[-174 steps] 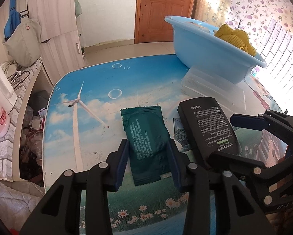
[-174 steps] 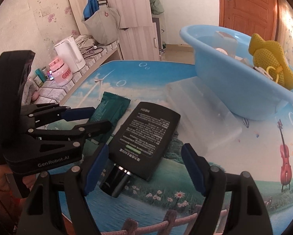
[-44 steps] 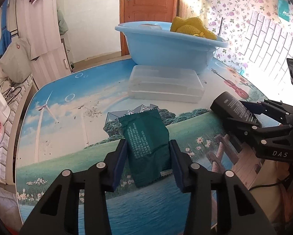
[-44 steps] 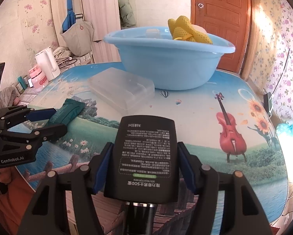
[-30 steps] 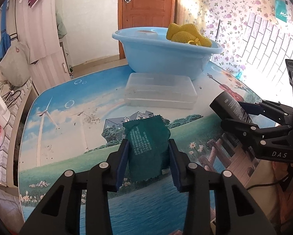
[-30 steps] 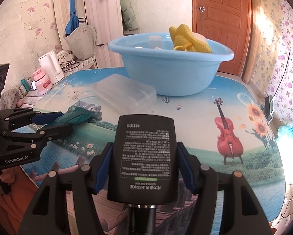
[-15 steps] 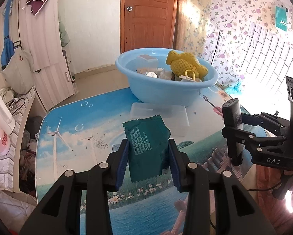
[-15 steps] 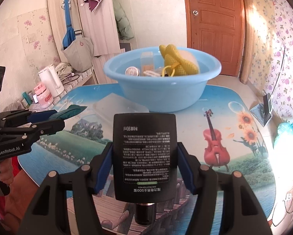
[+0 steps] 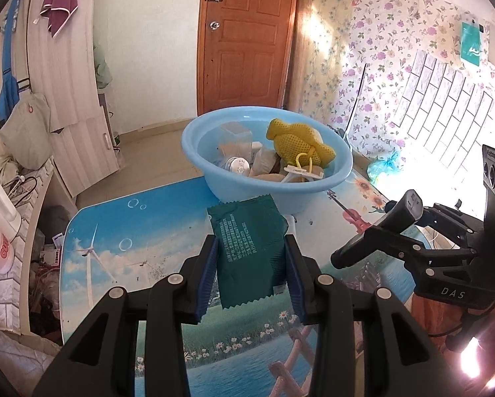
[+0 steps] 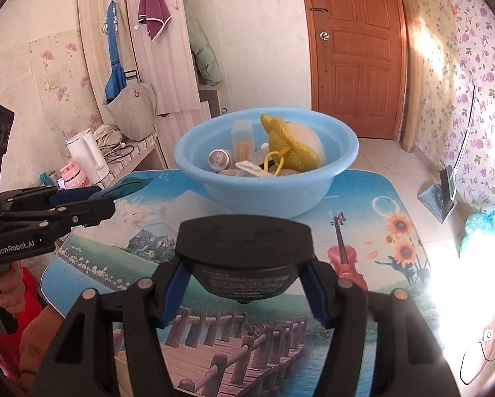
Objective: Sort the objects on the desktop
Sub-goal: 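Carry the green packet and black bottle over the basin and release both inside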
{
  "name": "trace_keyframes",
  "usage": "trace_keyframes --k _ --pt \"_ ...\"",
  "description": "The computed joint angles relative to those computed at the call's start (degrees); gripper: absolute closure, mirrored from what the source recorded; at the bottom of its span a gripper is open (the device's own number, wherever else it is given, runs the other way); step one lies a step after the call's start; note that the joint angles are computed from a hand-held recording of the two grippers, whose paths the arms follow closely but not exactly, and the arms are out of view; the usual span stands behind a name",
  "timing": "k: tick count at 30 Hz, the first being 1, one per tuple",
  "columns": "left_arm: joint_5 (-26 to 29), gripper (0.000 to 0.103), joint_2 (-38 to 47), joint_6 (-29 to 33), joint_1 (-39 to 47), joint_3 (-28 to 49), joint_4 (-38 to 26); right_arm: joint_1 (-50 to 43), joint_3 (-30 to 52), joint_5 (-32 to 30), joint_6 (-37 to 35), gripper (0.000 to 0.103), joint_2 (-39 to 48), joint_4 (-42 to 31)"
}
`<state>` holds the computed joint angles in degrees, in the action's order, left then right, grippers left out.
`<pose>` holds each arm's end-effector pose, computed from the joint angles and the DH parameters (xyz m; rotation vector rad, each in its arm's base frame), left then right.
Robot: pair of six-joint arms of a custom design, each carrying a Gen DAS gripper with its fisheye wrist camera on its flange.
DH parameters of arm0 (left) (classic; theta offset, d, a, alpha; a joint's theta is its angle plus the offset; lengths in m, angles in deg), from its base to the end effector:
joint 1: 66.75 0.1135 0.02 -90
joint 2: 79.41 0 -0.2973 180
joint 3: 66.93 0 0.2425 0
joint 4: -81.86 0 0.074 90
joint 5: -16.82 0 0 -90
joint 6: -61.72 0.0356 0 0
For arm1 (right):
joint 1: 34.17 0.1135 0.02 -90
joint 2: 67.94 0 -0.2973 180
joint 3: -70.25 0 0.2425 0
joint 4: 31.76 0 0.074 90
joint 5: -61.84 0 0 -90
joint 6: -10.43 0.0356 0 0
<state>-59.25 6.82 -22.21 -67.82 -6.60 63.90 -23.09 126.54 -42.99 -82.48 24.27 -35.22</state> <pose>0.2967 -0.0141 0.2290 0.2646 2.3053 -0.2398 0.3041 0.0688 0.1995 -0.4119 2.2189 0.3683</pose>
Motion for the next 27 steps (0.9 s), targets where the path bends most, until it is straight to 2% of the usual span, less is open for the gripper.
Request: trace_keyframes --k 13,20,27 --pt "-1.43 0.066 4.97 0.02 -2.61 7.42 -0.49 -1.72 5.00 -2.37 1.00 0.042 0.41 -0.96" --pt "-1.61 0.066 8.50 0.52 -2.98 12.48 -1.23 -2.45 10.51 -3.38 0.96 0.042 1.10 -1.76" --pt "-1.26 0.066 15.49 -0.16 -3.46 18.21 -0.89 -2.40 18.28 -3.37 0.87 0.042 5.05 -2.29"
